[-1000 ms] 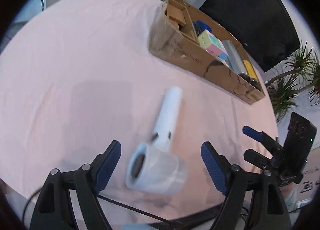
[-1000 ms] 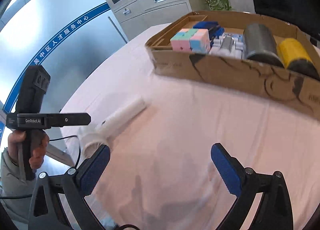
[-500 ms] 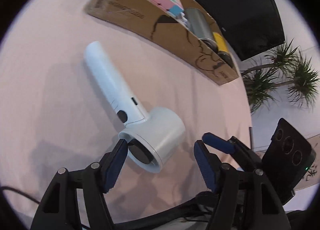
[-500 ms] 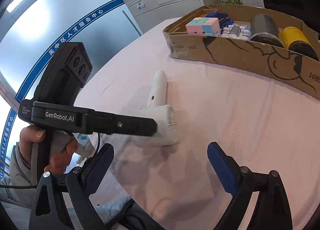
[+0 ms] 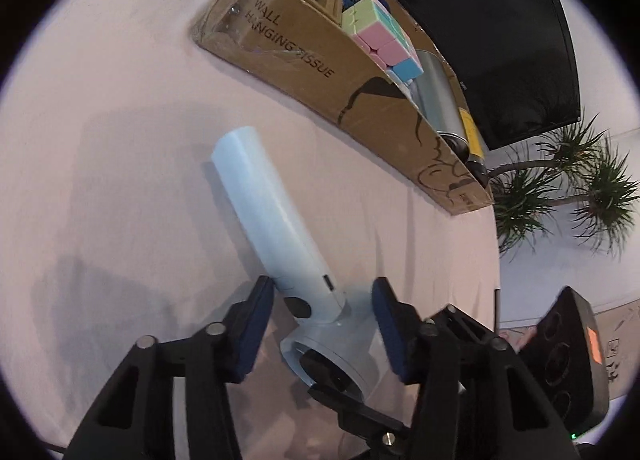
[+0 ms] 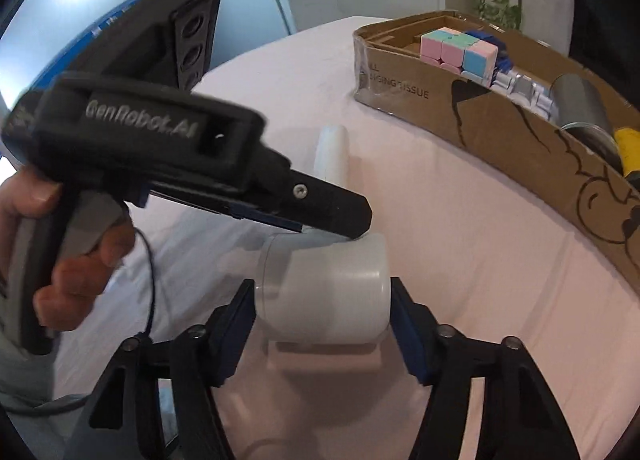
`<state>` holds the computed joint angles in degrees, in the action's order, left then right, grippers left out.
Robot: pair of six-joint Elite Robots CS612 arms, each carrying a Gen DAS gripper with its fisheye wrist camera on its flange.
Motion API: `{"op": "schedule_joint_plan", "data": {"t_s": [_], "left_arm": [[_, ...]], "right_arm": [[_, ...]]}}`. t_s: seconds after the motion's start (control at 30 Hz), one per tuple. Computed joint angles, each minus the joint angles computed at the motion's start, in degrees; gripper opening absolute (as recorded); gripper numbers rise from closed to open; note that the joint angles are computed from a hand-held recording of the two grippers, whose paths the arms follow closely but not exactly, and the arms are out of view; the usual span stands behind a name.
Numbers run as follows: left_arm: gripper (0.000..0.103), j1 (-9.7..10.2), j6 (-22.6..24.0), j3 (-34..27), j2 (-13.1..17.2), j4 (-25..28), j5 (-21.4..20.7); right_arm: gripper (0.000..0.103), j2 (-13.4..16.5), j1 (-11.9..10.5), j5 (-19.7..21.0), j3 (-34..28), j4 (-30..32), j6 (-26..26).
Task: Organize rigid objects
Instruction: 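Grasp the white fan head with both grippers and lift it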
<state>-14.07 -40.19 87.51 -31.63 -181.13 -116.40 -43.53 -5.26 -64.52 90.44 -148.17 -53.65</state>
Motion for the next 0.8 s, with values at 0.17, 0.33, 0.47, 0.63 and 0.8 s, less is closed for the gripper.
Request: {"op": "schedule_joint_plan", "data": {"t_s": [0.17,0.33,0.47,0.63,0.8], "left_arm": [[0.034,-0.42,4.49,0.29,-1.19,1.14,3.65],[0.014,0.67,10.02,-0.58,-3.31,-0.2,5.62],[0.0,1.7,18.84,-6.28,-3.19,4.4,3.25],[0.0,4.9,15.89,-9.47,-2.18,6.17,3.82],[0.03,6.5,11.87,-7.37,-1.44,6.99,1.07]], "right_arm": [[0.056,-0.12,0.84,-1.74,0.84,-3.99,6.32],[0.056,-0.28,1.98,-0.01,0.25,-11.46,13.08],[0.052,0.12,3.24,4.7,-3.02,-13.87,16.62],[0.053,3.69,5.38,2.46,-10.83,-11.45,22.66],[0.054,4.04,4.09,4.64,-10.97,-9.98,23.85]]}}
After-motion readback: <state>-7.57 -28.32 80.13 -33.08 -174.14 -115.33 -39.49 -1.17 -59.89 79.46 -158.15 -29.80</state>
